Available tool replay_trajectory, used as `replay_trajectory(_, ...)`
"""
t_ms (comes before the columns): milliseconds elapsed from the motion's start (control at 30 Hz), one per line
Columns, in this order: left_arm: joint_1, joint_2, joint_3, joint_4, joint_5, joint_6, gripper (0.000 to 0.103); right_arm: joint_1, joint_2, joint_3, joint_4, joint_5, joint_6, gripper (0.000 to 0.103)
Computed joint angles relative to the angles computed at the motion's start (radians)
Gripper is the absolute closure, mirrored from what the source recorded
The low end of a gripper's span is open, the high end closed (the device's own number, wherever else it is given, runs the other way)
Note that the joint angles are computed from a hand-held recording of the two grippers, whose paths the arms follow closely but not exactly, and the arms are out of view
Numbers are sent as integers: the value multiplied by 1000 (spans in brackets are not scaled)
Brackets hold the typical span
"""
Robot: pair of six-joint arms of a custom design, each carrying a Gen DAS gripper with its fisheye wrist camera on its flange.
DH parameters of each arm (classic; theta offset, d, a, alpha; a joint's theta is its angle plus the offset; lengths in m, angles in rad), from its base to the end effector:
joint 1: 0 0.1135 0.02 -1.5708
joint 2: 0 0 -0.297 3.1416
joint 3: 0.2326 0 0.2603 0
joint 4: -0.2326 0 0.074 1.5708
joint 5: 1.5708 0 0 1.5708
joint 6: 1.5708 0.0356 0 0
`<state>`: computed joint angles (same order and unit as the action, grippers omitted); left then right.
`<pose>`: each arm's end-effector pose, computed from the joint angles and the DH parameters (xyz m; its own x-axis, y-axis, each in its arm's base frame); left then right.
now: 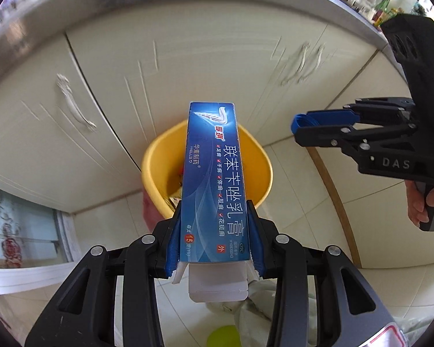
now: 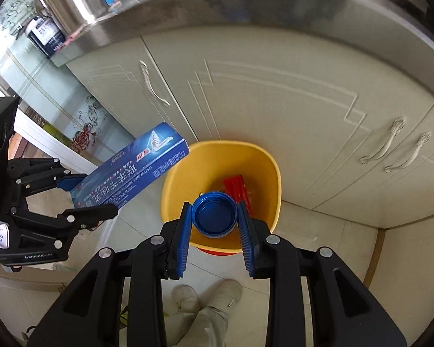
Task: Collect trash
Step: 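Carry the toothpaste box and blue cap over the yellow bin and open both tools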
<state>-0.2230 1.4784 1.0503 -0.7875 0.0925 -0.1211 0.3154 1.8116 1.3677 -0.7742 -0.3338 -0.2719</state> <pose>0.2782 -0.0665 0.2561 -0.9381 0.0894 -0.3348 0.1393 0.9820 -0.1280 0.3600 0.1297 0.2463 -0.7518 -0.5122 -0.4153 -0.6255 0.7532 0.2034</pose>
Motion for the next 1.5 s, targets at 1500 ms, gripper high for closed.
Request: replay_trajectory(1500,104,333,-22,189,71,25,41,6,423,185,102,-34,-3,47)
